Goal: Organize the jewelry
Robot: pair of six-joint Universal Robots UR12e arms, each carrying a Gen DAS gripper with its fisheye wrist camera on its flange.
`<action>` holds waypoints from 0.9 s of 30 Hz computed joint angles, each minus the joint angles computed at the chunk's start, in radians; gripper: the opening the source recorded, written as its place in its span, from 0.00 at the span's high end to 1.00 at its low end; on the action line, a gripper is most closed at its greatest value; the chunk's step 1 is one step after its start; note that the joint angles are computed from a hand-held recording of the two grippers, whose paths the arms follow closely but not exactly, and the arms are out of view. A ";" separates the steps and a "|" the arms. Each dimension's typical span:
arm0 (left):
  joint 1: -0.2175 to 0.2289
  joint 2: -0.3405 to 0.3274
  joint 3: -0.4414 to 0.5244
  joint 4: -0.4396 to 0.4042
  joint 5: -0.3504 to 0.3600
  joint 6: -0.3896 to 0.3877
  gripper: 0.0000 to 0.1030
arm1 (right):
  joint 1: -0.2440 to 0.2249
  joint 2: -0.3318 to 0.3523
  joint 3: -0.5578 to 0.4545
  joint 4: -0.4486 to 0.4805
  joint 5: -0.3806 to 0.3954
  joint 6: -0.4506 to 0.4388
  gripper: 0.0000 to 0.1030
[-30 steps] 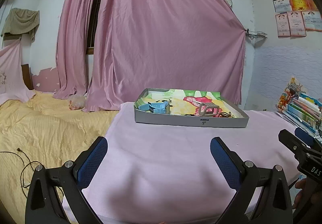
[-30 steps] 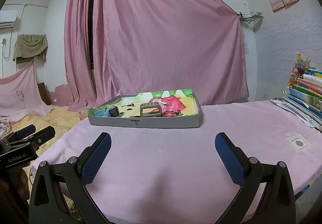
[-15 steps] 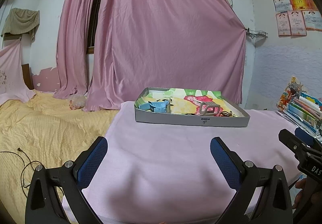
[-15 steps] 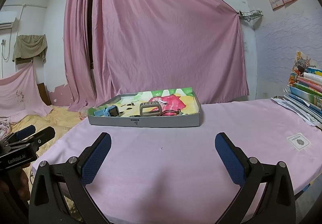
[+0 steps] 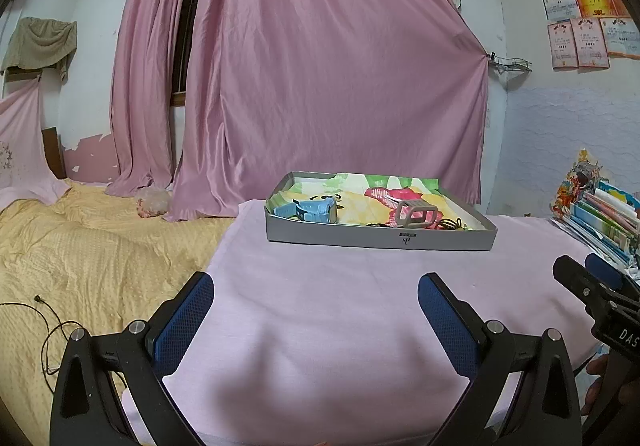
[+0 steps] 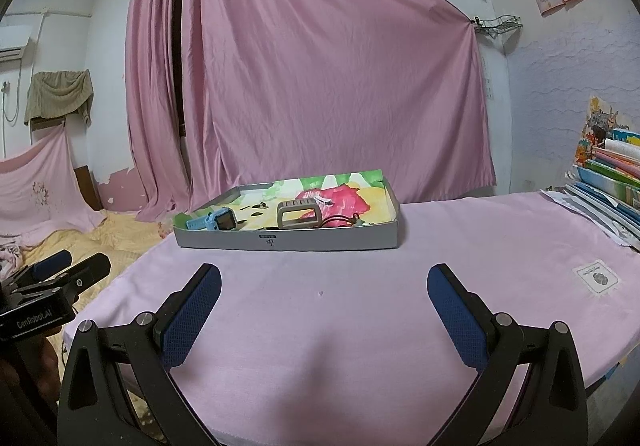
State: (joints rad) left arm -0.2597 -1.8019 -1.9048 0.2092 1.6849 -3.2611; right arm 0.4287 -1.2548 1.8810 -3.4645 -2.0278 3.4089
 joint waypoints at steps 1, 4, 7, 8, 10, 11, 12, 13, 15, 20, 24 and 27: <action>0.000 -0.001 0.000 0.000 0.000 -0.001 0.00 | 0.000 0.000 0.001 -0.001 -0.001 0.001 0.02; 0.000 0.000 -0.001 -0.002 0.000 0.000 0.00 | 0.001 0.003 -0.003 0.003 -0.001 0.003 0.02; 0.001 0.000 -0.001 -0.004 -0.005 -0.003 0.00 | 0.002 0.003 -0.004 0.007 0.000 0.007 0.02; 0.001 -0.001 -0.003 -0.001 -0.006 -0.005 0.00 | 0.002 0.003 -0.005 0.008 -0.001 0.006 0.02; 0.003 0.000 -0.006 0.000 -0.005 -0.012 0.00 | 0.001 0.004 -0.006 0.009 0.000 0.009 0.02; 0.003 -0.001 -0.005 -0.004 -0.005 -0.013 0.00 | 0.001 0.004 -0.005 0.010 0.000 0.010 0.02; 0.004 0.000 -0.005 -0.010 -0.005 -0.012 0.00 | 0.001 0.004 -0.006 0.010 0.000 0.011 0.02; 0.004 -0.002 -0.003 -0.017 -0.004 -0.011 0.00 | 0.001 0.004 -0.006 0.011 0.000 0.012 0.02; 0.006 -0.005 0.001 -0.026 -0.008 -0.015 0.00 | 0.001 0.005 -0.006 0.012 0.000 0.014 0.02; 0.004 -0.009 0.003 -0.032 -0.004 -0.008 0.00 | -0.001 0.006 -0.005 0.015 0.002 0.020 0.02; 0.004 -0.011 0.007 -0.039 -0.007 -0.003 0.00 | -0.002 0.005 -0.005 0.019 0.003 0.024 0.02; 0.005 -0.013 0.012 -0.049 -0.013 -0.004 0.00 | -0.005 0.005 -0.005 0.026 0.005 0.030 0.02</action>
